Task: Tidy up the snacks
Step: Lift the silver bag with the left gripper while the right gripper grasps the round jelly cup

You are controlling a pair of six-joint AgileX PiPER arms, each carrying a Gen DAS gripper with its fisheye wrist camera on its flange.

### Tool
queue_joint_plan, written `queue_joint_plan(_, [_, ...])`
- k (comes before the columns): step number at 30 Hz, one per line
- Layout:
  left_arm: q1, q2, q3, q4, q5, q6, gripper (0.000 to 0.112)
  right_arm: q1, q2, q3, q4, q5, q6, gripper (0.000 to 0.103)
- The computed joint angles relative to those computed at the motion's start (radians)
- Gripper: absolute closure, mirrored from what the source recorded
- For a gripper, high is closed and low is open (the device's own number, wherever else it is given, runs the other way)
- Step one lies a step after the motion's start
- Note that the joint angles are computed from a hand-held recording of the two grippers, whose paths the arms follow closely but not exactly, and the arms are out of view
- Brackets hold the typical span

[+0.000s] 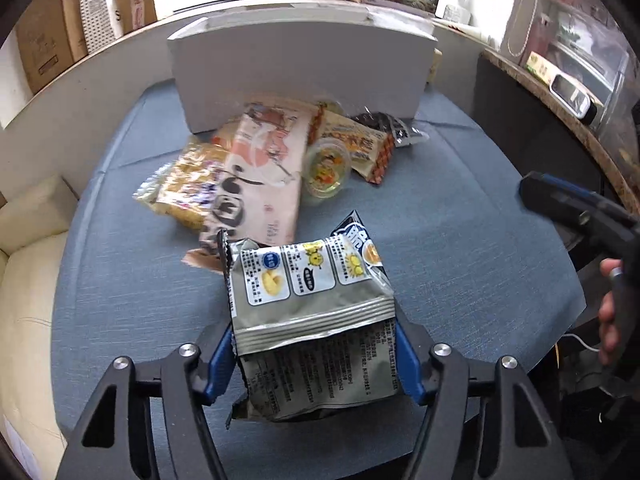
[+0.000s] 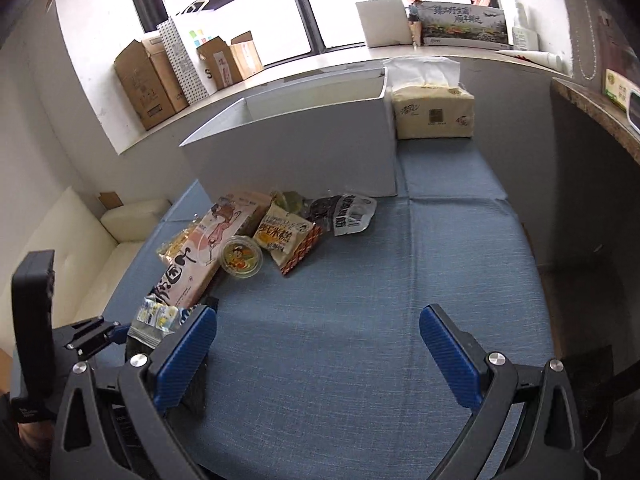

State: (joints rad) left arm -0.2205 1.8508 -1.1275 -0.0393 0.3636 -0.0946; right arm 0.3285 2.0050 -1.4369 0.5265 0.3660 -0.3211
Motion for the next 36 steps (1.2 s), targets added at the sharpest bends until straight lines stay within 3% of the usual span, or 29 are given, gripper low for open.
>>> queue_joint_plan(5, [0.096,-0.098,0.071,-0.182,-0.002,0.167,0.041,0.063,0.118,-0.162,-0.129,0.065,0.079,0.0])
queue_joint_plan(7, [0.14,-0.129,0.09,-0.292,-0.006,0.26,0.041,0.073,0.173,-0.245,-0.103,0.107,0.048,0.0])
queue_joint_plan(10, [0.176,-0.173,0.124,-0.286,-0.041,0.267,0.041,0.091,0.252,-0.364,-0.111,0.146,0.043,0.0])
queue_joint_plan(13, [0.229,-0.188,0.14,-0.435,-0.044,0.418,0.041,0.109,0.336,-0.506,-0.151,0.21,0.048,0.0])
queue_joint_plan(21, [0.274,-0.192,0.148,-0.482,-0.041,0.474,0.041,0.164,0.507,-0.802,-0.341,0.329,0.17,0.0])
queue_joint_plan(23, [0.273,-0.191,0.149,-0.477,-0.043,0.468,0.041,0.169,0.523,-0.818,-0.342,0.315,0.186,0.001])
queue_joint_plan(26, [0.272,-0.191,0.152,-0.473,-0.05,0.467,0.04,0.163,0.549,-0.857,-0.323,0.314,0.218,0.016])
queue_joint_plan(27, [0.267,-0.189,0.151,-0.466,-0.054,0.456,0.04,0.159,0.544,-0.848,-0.313,0.305,0.218,0.028])
queue_joint_plan(29, [0.268,-0.186,0.151,-0.467,-0.054,0.454,0.04,0.14,0.529,-0.814,-0.26,0.282,0.192,0.041])
queue_joint_plan(32, [0.266,-0.184,0.152,-0.465,-0.054,0.45,0.04,0.133,0.502,-0.761,-0.226,0.263,0.149,0.052])
queue_joint_plan(36, [0.258,-0.185,0.147,-0.433,-0.058,0.423,0.04,0.126,0.435,-0.644,-0.216,0.208,0.121,0.052])
